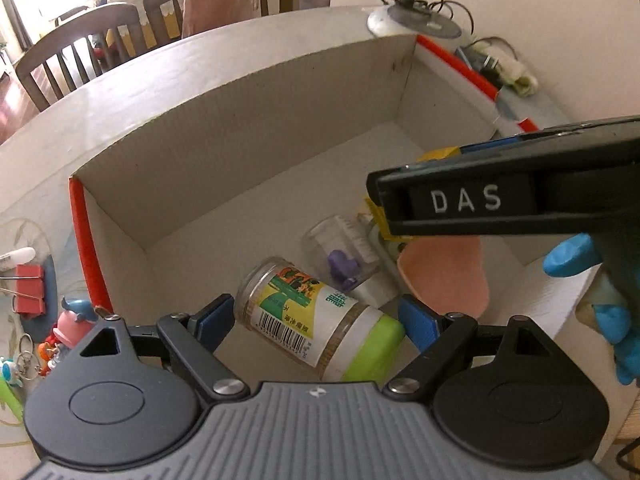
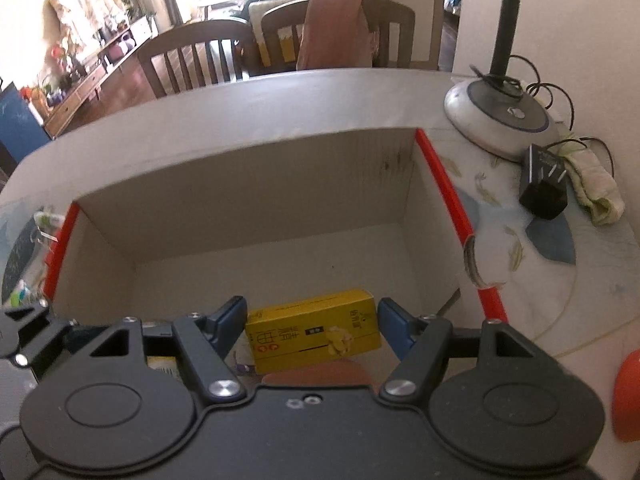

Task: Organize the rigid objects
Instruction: 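Carry the jar and yellow box into the red box with both tools, then open both grippers to release the jar and yellow box in the box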

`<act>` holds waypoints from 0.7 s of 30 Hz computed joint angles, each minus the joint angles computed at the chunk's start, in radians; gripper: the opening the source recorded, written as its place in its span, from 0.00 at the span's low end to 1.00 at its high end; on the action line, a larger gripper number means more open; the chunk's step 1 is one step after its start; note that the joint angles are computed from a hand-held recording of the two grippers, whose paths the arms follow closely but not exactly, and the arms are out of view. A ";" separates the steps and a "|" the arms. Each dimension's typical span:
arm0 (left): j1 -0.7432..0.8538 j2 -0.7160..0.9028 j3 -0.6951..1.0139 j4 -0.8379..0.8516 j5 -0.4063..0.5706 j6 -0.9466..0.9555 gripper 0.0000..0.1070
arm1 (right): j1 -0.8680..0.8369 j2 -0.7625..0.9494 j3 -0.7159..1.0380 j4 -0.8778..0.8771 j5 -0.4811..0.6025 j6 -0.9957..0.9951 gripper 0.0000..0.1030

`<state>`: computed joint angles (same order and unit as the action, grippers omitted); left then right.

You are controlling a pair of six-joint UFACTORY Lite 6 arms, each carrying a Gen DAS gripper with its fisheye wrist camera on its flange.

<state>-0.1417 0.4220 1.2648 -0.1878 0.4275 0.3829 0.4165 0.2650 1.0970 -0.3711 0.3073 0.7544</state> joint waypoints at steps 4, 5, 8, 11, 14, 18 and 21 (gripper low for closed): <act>-0.024 0.045 0.050 0.101 0.022 -0.096 0.83 | 0.006 0.016 0.004 0.014 0.011 -0.026 0.69; -0.032 0.056 0.061 0.130 0.031 -0.115 0.83 | 0.004 0.018 0.003 0.028 0.012 -0.042 0.69; -0.055 0.087 0.094 0.191 0.070 -0.149 0.82 | 0.002 0.024 0.006 0.046 0.019 -0.060 0.69; -0.063 0.106 0.111 0.216 0.095 -0.162 0.82 | -0.001 0.023 0.001 0.068 0.019 -0.076 0.69; -0.056 0.109 0.117 0.192 0.105 -0.142 0.82 | -0.006 0.009 -0.014 0.080 0.010 -0.082 0.69; -0.043 0.090 0.097 0.151 0.092 -0.105 0.82 | -0.011 -0.018 -0.026 0.069 0.005 -0.063 0.69; -0.033 0.057 0.060 0.122 0.068 -0.079 0.82 | -0.014 -0.043 -0.035 0.073 0.009 -0.069 0.69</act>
